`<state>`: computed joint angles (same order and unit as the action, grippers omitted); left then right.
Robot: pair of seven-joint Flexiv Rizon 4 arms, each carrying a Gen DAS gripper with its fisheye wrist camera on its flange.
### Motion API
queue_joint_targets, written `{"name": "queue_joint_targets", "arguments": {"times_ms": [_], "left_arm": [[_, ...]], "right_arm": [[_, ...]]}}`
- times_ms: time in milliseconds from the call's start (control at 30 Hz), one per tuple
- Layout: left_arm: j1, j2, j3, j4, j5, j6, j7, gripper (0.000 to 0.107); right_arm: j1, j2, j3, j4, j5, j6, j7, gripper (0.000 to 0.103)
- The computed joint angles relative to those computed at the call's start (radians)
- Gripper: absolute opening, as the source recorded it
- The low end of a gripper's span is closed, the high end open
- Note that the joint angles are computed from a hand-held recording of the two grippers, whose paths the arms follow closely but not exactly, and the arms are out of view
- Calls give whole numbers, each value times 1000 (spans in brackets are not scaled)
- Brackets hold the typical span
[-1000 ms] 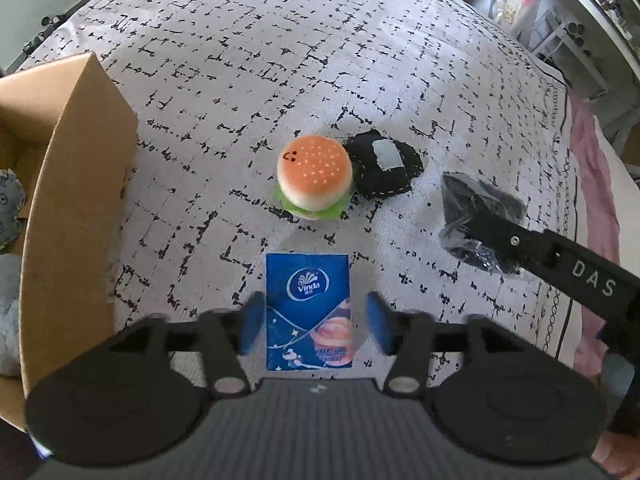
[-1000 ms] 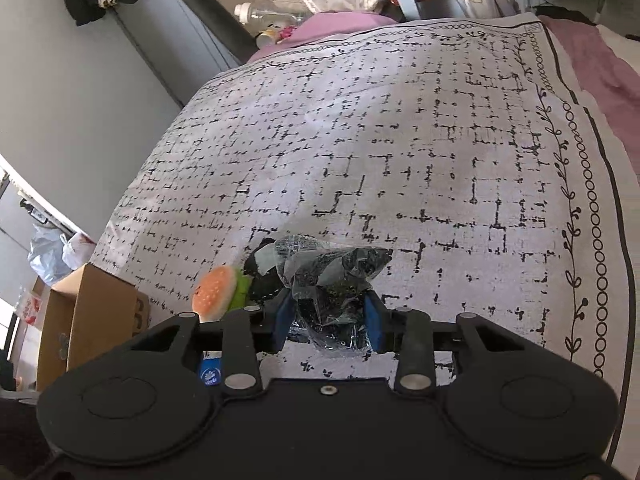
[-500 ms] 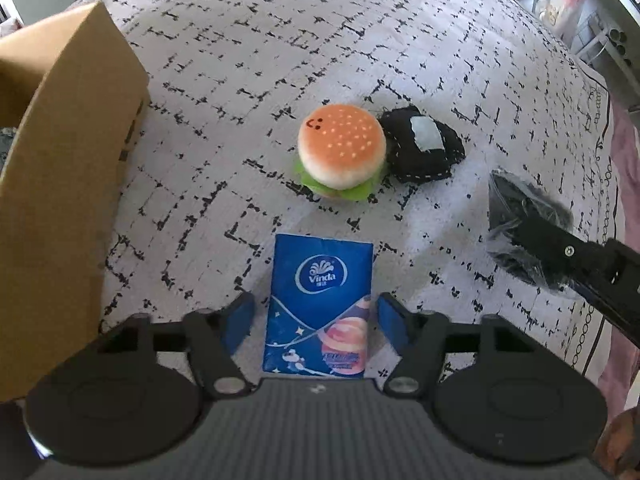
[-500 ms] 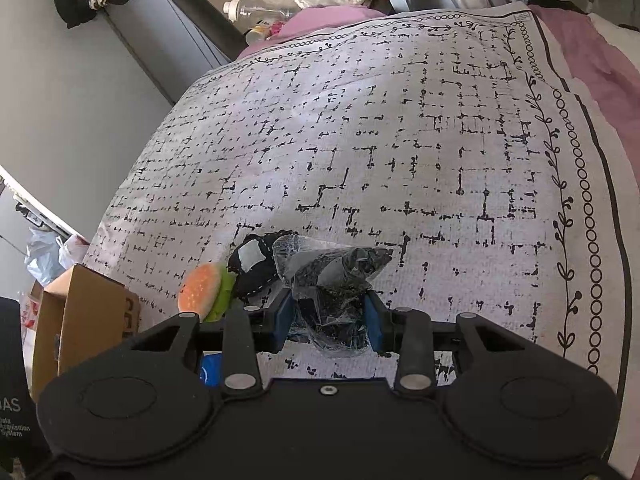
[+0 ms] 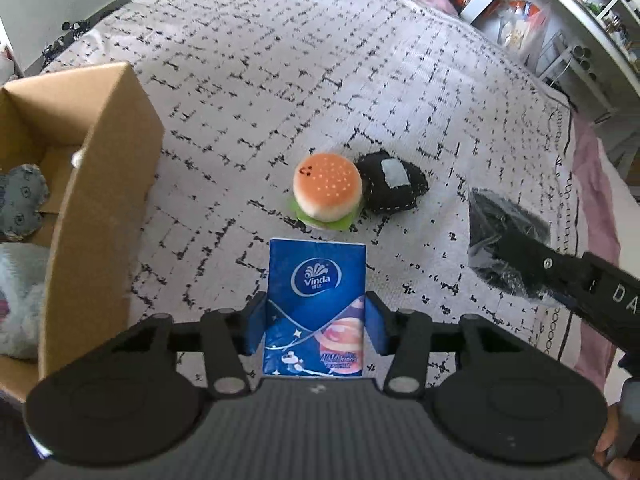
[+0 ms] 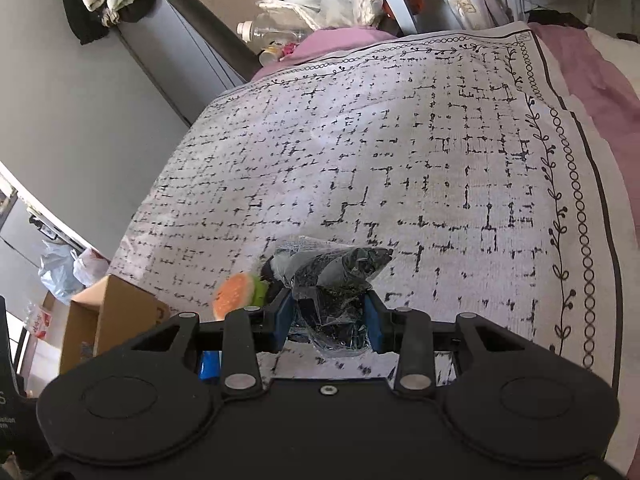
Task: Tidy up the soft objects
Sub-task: 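Lift the tissue pack and black bag and carry both toward the box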
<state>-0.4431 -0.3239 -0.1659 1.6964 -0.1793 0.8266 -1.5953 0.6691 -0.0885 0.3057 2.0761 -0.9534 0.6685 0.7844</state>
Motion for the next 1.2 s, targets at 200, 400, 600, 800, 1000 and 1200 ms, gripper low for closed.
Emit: {"name": "queue_joint_targets", "arguments": {"times_ms": [200, 400, 600, 800, 1000, 1200], "left_arm": [[23, 53, -7, 47, -43, 37, 63, 50], [43, 95, -11, 87, -100, 72, 125, 50], [61, 121, -7, 104, -146, 77, 171, 50], [81, 147, 2, 127, -187, 97, 217, 50], [104, 173, 13, 151, -229, 111, 267, 50], [126, 190, 25, 164, -265, 121, 301, 50]], "right_arm": [[25, -14, 6, -44, -5, -45, -12, 37], [52, -31, 6, -93, -8, -95, -36, 37], [80, -51, 2, -144, -11, -140, -54, 37], [103, -78, -9, -193, -22, -163, -76, 37], [126, -115, -25, -246, -32, -172, -104, 37], [151, -158, -47, -304, -40, -173, -135, 37]]}}
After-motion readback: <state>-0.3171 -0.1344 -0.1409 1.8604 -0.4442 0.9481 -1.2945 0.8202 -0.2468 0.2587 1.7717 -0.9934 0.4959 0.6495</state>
